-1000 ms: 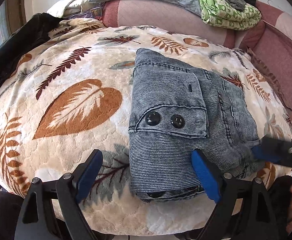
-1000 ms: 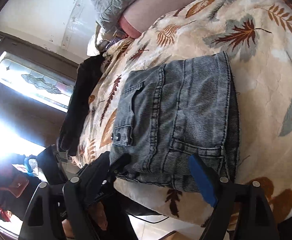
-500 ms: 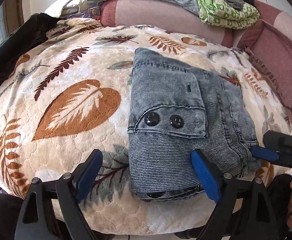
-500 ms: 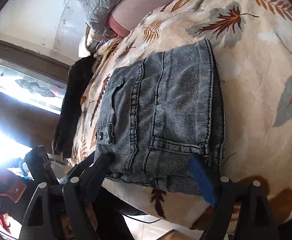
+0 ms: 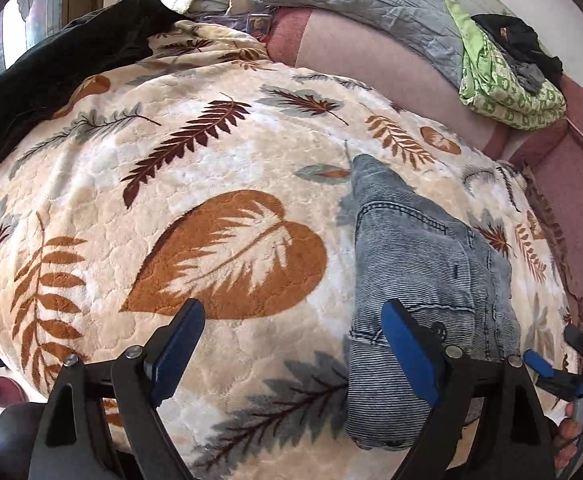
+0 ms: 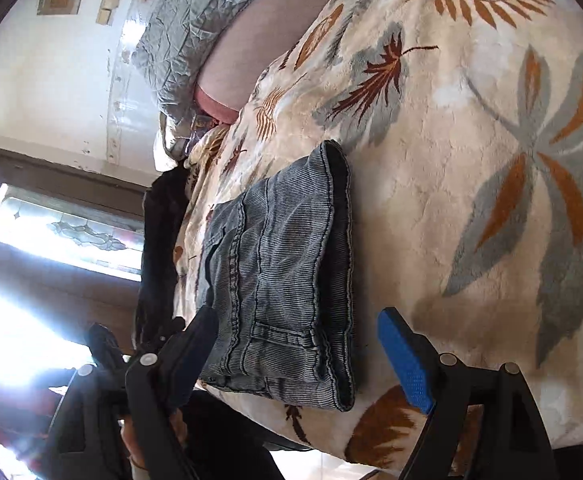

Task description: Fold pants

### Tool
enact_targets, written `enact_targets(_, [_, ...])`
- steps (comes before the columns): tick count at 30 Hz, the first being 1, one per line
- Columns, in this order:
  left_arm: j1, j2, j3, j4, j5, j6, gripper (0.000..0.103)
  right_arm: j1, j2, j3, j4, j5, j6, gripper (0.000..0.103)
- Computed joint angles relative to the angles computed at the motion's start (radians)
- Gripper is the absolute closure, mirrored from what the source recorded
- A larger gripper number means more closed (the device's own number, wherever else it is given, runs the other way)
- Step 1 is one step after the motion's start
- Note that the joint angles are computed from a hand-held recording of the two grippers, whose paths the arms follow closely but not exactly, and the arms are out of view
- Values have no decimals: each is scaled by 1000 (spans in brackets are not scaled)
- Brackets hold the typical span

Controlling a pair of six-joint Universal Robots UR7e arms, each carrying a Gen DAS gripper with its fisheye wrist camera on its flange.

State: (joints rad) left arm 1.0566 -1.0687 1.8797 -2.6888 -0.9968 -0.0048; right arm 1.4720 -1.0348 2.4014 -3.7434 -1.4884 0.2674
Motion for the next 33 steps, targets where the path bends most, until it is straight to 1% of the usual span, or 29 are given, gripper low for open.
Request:
enact_targets(2, [1,3,3,-17,15,14,12,-6,4,4,-36,33,-45,19])
enact_targets(4, [-3,3,10,-34,26,28,12,-15,9,1,-27,44,-35,18])
enact_targets(6, [-7,4,14,-46,28,40,12,-12,11,-1,-21,31,-22,18])
enact_targets(9, [-14,7,17,-55,25,60,12,-3,7,-1,-12,19,-26,18])
enact_targets(13, [-10,8,8,-36,-2,63,12,9,7,-18,36,-19,-5,18])
enact_targets(15, [7,7,-16,12,-59,51,12,9,-4,-28,85,-37,10,18])
enact_targets(17, [29,10,-47,68,-135,36,12,23,-20,-56,173,-84,22,18])
enact_targets(19, [53,22,-90,138,-224,22,12,37,-33,-90,251,-120,7,18])
enact_targets(20, [62,31,-112,172,-259,15,12,44,-38,-109,290,-140,2,18])
enact_targets(21, [68,40,-131,198,-283,10,12,44,-39,-123,312,-143,-3,18])
enact_targets(22, [72,49,-146,215,-302,6,12,38,-38,-128,311,-134,-6,18])
enact_targets(24, [81,62,-165,233,-336,-5,12,26,-27,-127,270,-114,0,19])
enact_targets(26, [92,80,-197,282,-371,-23,12,0,-9,-124,247,-62,18,18])
enact_targets(27, [95,89,-210,300,-383,-24,12,-10,-3,-130,266,-46,31,18])
enact_targets(28, [94,96,-219,309,-388,-18,12,-13,0,-139,285,-48,33,18])
enact_targets(30, [93,116,-249,347,-400,-3,12,-11,-10,-158,331,-41,17,18])
enact_targets(33, [110,159,-316,441,-463,-19,12,-25,-18,-212,468,-8,35,18])
